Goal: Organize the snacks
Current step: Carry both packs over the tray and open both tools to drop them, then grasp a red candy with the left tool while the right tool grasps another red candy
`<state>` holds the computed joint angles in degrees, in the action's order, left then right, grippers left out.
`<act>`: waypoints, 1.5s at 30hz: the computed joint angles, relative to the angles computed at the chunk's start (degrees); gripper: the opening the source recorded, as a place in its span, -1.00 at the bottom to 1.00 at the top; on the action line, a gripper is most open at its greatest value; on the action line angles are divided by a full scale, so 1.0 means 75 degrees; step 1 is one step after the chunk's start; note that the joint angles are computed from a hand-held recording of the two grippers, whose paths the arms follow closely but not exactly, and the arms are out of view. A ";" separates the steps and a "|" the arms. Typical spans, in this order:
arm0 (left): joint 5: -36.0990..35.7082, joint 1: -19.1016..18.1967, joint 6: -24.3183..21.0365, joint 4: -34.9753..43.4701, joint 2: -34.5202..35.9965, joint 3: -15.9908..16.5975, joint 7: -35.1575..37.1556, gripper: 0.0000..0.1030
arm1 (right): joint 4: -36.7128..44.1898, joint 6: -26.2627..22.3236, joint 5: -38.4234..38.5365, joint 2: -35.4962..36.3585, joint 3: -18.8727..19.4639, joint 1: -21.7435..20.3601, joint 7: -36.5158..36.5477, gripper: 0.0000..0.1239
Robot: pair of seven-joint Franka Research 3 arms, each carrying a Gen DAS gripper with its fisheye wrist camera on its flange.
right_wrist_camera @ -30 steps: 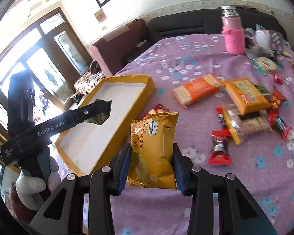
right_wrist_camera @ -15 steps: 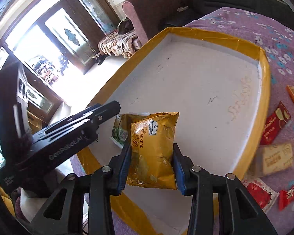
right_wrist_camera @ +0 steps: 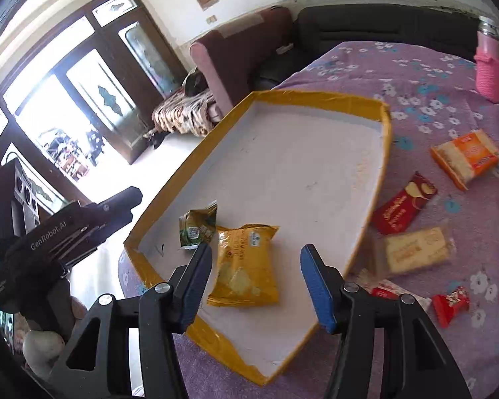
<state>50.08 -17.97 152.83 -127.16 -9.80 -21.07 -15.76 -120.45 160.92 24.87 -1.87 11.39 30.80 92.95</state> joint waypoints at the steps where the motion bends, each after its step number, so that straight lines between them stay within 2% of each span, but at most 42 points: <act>1: -0.0039 -0.0047 -0.0239 0.0169 0.0095 -0.0068 0.0077 0.25 | -0.0245 0.0248 -0.0040 -0.0184 -0.0046 -0.0060 0.0162 -0.06; 3: -0.0106 -0.0193 -0.0621 0.0558 0.0371 -0.0153 0.0222 0.35 | -0.0686 0.0564 -0.0347 -0.0518 -0.0122 -0.0270 0.0670 -0.01; 4: -0.0138 -0.0278 -0.0614 0.0690 0.0490 -0.0143 0.0292 0.35 | -0.0930 0.0701 -0.0556 -0.0689 -0.0150 -0.0416 0.0951 0.01; 7: -0.0126 -0.0507 -0.0062 0.1054 0.0938 -0.0055 0.0475 0.35 | -0.1798 0.1022 -0.0977 -0.1365 -0.0299 -0.1044 0.1710 0.03; 8: -0.0160 -0.0609 -0.0043 0.1232 0.1119 -0.0044 0.0638 0.35 | -0.2027 0.0920 -0.1044 -0.1580 -0.0366 -0.1251 0.1899 0.05; 11: -0.0474 -0.0925 0.0102 0.1776 0.1713 0.0044 0.1280 0.35 | -0.2774 0.0665 -0.0600 -0.2240 -0.0917 -0.1496 0.1685 0.06; 13: -0.0747 -0.1152 0.0126 0.2213 0.2168 0.0110 0.1780 0.35 | -0.3198 0.0544 -0.0784 -0.2615 -0.0920 -0.1970 0.1830 0.06; 16: -0.1259 -0.1491 -0.0021 0.3024 0.2915 0.0140 0.2770 0.35 | -0.3541 0.0291 -0.0679 -0.2967 -0.1173 -0.2162 0.1600 0.06; 18: -0.1559 -0.1699 -0.0126 0.3561 0.3396 0.0129 0.3477 0.35 | -0.3467 0.0159 -0.0532 -0.2886 -0.1333 -0.2091 0.1233 0.06; 23: -0.2004 -0.2199 -0.0359 0.4541 0.4240 0.0169 0.5055 0.33 | -0.2855 -0.0122 -0.0558 -0.2181 -0.1108 -0.1931 0.0614 0.01; 25: -0.2149 -0.2333 -0.0275 0.4710 0.4420 0.0235 0.5527 0.14 | -0.2555 -0.0115 -0.0721 -0.1773 -0.0933 -0.1951 0.0588 -0.02; 27: -0.2335 -0.2464 -0.0247 0.4914 0.4611 0.0326 0.5890 0.08 | -0.2277 -0.0085 -0.0775 -0.1430 -0.0864 -0.1908 0.0528 -0.04; 30: -0.2440 -0.2726 -0.0482 0.5215 0.4811 0.0572 0.6235 0.08 | -0.1941 -0.0091 -0.1102 -0.1023 -0.0714 -0.1931 0.0712 -0.04; 32: -0.2619 -0.2781 -0.0614 0.5490 0.5022 0.0588 0.6621 0.08 | -0.1906 0.0025 -0.1848 -0.0934 -0.0533 -0.2094 0.1214 -0.04; 36: -0.2917 -0.2930 -0.0951 0.6132 0.5482 0.0603 0.7420 0.08 | -0.1965 0.0211 -0.2235 -0.0905 -0.0539 -0.2067 0.1448 -0.06; 39: -0.3250 -0.2952 -0.1019 0.6491 0.5768 0.0563 0.7941 -0.13 | -0.1982 0.0295 -0.3042 -0.0876 -0.0401 -0.2239 0.1998 -0.20; 44: -0.3349 -0.3212 -0.1629 0.7094 0.6128 0.0808 0.8288 -0.18 | -0.2117 0.0448 -0.2805 -0.0957 -0.0619 -0.2121 0.1805 -0.41; 45: -0.3310 -0.3226 -0.1505 0.7035 0.6113 0.0847 0.8325 -0.18 | -0.2148 0.0478 -0.2714 -0.0975 -0.0647 -0.2100 0.1730 -0.43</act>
